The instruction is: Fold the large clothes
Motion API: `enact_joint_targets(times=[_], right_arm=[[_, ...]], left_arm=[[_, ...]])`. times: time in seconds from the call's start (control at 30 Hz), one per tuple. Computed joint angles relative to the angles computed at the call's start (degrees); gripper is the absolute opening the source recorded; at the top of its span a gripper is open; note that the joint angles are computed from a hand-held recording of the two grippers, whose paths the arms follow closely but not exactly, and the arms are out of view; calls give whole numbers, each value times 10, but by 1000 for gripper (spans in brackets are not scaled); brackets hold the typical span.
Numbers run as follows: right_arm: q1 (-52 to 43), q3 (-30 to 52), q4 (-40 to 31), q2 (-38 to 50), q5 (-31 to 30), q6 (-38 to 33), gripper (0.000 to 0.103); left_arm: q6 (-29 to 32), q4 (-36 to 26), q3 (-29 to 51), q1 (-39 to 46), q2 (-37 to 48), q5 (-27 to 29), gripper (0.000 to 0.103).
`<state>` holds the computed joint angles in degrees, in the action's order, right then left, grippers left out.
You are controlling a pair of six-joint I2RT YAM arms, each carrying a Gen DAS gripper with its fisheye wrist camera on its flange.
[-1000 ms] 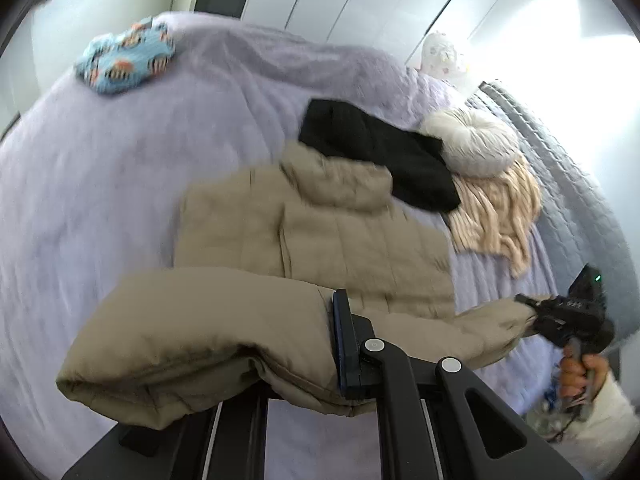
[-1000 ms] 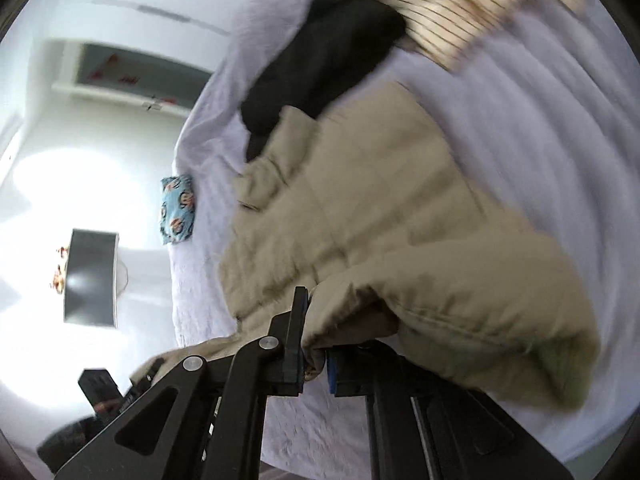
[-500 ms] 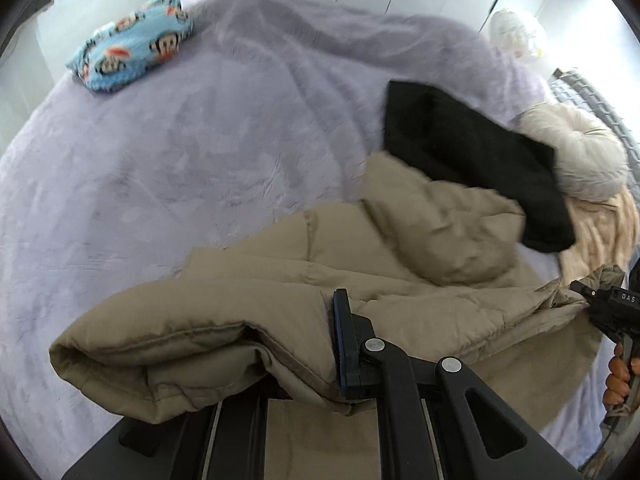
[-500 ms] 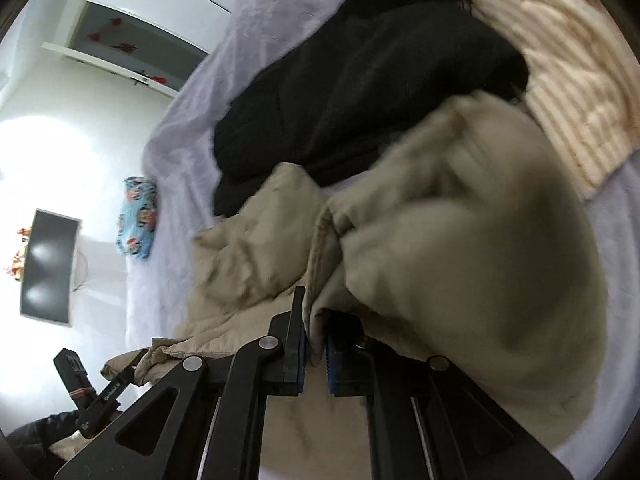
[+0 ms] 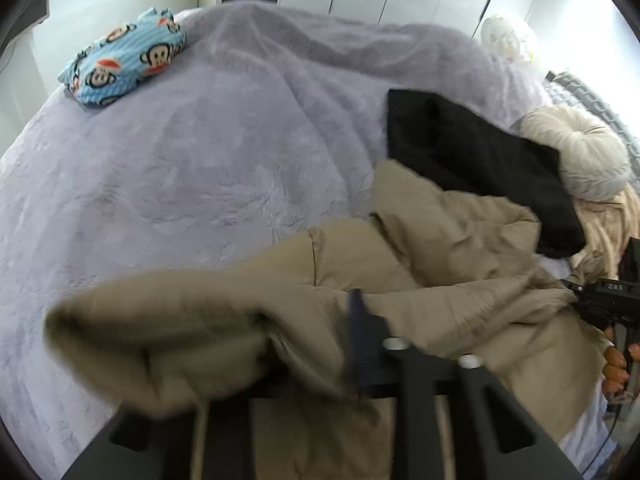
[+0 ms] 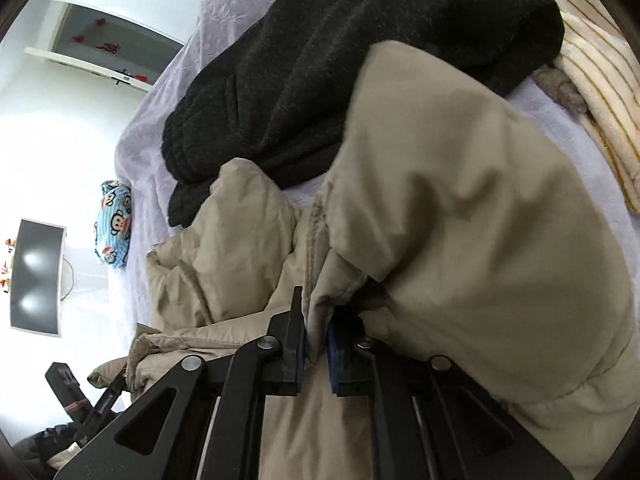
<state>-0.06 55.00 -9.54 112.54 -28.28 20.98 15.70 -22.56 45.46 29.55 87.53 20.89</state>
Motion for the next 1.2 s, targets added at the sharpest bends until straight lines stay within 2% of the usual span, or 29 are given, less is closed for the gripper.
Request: enact_joint_targets(times=[0.03,0.07,0.1,0.13,0.2,0.23,0.27,0.3,0.33,0.37,0.43,0.5,0.57,0.67,0.77,0.9,1.0,1.1,1.2], right_arm=[[-2,-6,-12,-18,-3,-10,24],[-2,-12,-18,-34,-5,-18,42],[-3,-21,-20,-51,-9,-24,54],[-3,-34,-18,-73,-14,-34,71],[2,-52,-30,-110,-9,-59,72],[9,-61,-44,-131,6,-77,71],[14,-67,-51,-143,19,-86,64],[23,-72,-60,-154,42,-101,53],[36,-74,-75,-157,82,-125,27],[41,-73,-80,-154,107,-141,22],[36,-76,-64,-136,145,-166,22],[19,-72,-33,-105,186,-177,22],[-23,-59,-14,-66,164,-185,13],[-46,-27,13,-1,133,-158,8],[-37,4,44,55,147,-144,4],[-16,28,71,96,178,-138,3],[-14,44,56,104,186,-135,3],[-12,38,24,72,202,-135,6],[-7,-17,16,-5,210,-149,9]], left_arm=[[6,-5,-5,4,-18,-3,77],[12,-3,-16,8,-45,-10,80],[24,-3,-27,8,-76,-16,80],[33,-14,-24,6,-87,-19,80],[34,-31,-21,3,-102,-13,80],[32,-41,-18,-3,-104,-7,80],[39,-46,-18,-9,-102,0,79],[46,-41,-22,-21,-101,-2,72],[45,-23,-31,-40,-98,-21,63],[43,-9,-36,-53,-91,-39,62],[30,56,-50,-73,-59,-84,62],[6,116,-45,-73,8,-133,62],[-15,151,-30,-57,72,-137,62],[-39,186,-6,-44,146,-130,62],[-54,221,-1,-64,177,-147,63],[-66,238,20,-75,215,-148,63],[-71,225,36,-75,223,-148,64],[-62,202,23,-70,183,-164,64],[-26,200,-20,-43,112,-165,64]])
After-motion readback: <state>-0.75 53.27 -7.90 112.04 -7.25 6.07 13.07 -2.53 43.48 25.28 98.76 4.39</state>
